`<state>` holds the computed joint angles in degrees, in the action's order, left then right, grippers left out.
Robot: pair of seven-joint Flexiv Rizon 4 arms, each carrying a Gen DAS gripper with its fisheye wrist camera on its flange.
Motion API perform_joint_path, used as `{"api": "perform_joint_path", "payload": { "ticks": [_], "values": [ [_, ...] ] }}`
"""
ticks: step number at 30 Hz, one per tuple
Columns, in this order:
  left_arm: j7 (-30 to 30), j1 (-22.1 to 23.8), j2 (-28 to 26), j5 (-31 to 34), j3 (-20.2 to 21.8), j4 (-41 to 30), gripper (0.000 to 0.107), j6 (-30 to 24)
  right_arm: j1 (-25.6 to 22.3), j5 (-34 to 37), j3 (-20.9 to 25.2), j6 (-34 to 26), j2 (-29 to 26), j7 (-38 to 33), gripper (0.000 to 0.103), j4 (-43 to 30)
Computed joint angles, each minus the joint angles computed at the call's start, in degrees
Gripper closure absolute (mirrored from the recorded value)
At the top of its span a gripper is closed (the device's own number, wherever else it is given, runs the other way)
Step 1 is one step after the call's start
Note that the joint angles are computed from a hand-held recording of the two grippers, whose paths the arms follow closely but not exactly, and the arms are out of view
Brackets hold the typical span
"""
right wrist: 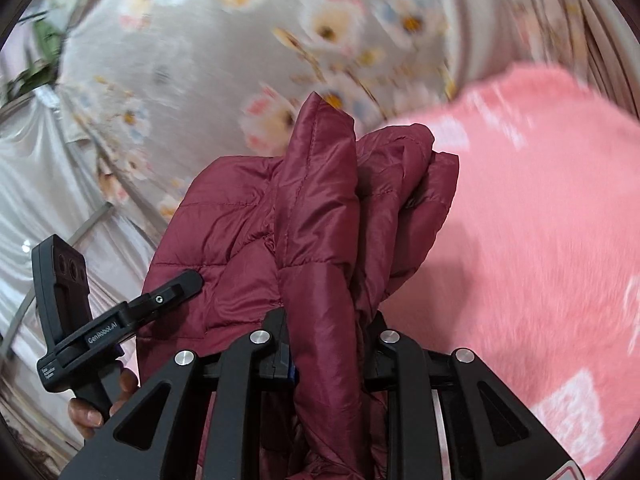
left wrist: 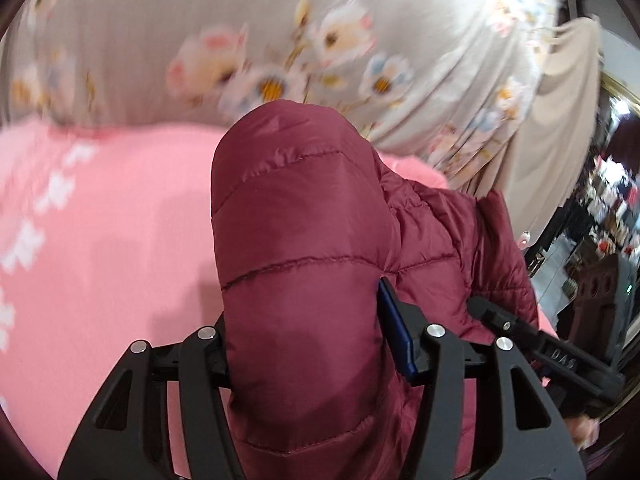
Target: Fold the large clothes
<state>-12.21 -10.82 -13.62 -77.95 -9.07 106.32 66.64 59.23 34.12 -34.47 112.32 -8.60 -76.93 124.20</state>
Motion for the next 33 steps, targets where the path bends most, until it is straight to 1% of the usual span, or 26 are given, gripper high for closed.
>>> {"api": "perform_joint_path", "payload": {
  "ticks": [1, 2, 3, 5, 7, 10, 12, 14, 16, 17, 19, 21, 23, 27, 29, 33],
  "values": [
    [1.88, 0.07, 0.54, -1.44, -0.14, -0.04, 0.053, 0.23, 2.78, 0.31, -2.83, 0.37, 0.22, -1.5, 0.083, -0.61],
    [5.03, 0.19, 0.98, -4.07, -0.32, -0.57, 0.053, 0.49, 4.55, 0.71, -4.55, 0.62, 0.38, -2.78, 0.083, -1.11],
    [6.77, 0.07, 0.86, -5.54, -0.32, -1.42, 0.053, 0.78, 5.48, 0.82, -5.55, 0.86, -0.26, -3.88, 0.083, -2.48],
    [12.47, 0.25, 0.92, -10.13, 0.0, -3.03, 0.052, 1.11, 6.41, 0.81, -6.79, 0.84, -2.39, -5.63, 0.083, -5.75],
    [15.78, 0.08, 0.21, -12.28, 0.41, -5.04, 0.052, 2.09, 7.11, -0.03, -8.02, 0.07, -4.4, -5.63, 0.083, -8.35],
    [20.23, 1.32, -1.69, -15.35, 1.01, -8.88, 0.051, 2.01, 4.07, -3.91, -6.57, -0.8, -9.9, -2.77, 0.083, -14.09],
    [20.67, 2.91, -3.74, -15.44, 1.25, -11.71, 0.051, 0.57, 0.84, -6.63, -4.15, -1.25, -13.14, -0.24, 0.083, -17.83],
    [18.34, 4.67, -6.29, -13.08, 1.19, -14.71, 0.051, -0.44, -4.95, -10.09, 0.78, -1.69, -16.65, 2.86, 0.083, -22.37],
    [15.52, 6.8, -9.1, -10.38, 0.59, -17.57, 0.051, -1.47, -7.73, -12.48, 2.74, -2.52, -19.63, 5.43, 0.083, -25.61],
    [13.86, 7.69, -10.63, -8.7, 0.2, -19.17, 0.051, -1.61, -10.12, -14.01, 4.44, -3.2, -21.92, 6.97, 0.083, -28.21],
    [11.07, 9.36, -14.24, -5.46, -0.92, -22.78, 0.051, -1.54, -12.5, -16.1, 5.73, -4.05, -25.07, 9.36, 0.083, -31.34],
    [8.37, 10.31, -18.2, -1.7, -1.95, -26.64, 0.051, -0.86, -15.66, -18.2, 7.78, -5.26, -28.23, 12.06, 0.083, -34.85],
    [6.96, 11.02, -21.08, 0.77, -3.12, -29.2, 0.051, -0.03, -18.93, -20.36, 10.32, -6.42, -30.71, 14.54, 0.083, -37.93],
    [1.77, 11.7, -28.28, 7.88, -4.49, -35.72, 0.051, 0.28, -25.91, -25.11, 16.16, -9.06, -35.47, 18.62, 0.083, -43.36],
    [-1.67, 11.71, -31.2, 11.63, -4.53, -38.25, 0.051, -0.01, -28.17, -27.29, 18.04, -10.76, -37.42, 20.4, 0.083, -45.31],
    [-8.58, 11.49, -36.14, 18.52, -4.03, -42.28, 0.051, -0.44, -30.41, -31.58, 19.25, -14.32, -40.55, 23.19, 0.082, -48.01]
  ]
}}
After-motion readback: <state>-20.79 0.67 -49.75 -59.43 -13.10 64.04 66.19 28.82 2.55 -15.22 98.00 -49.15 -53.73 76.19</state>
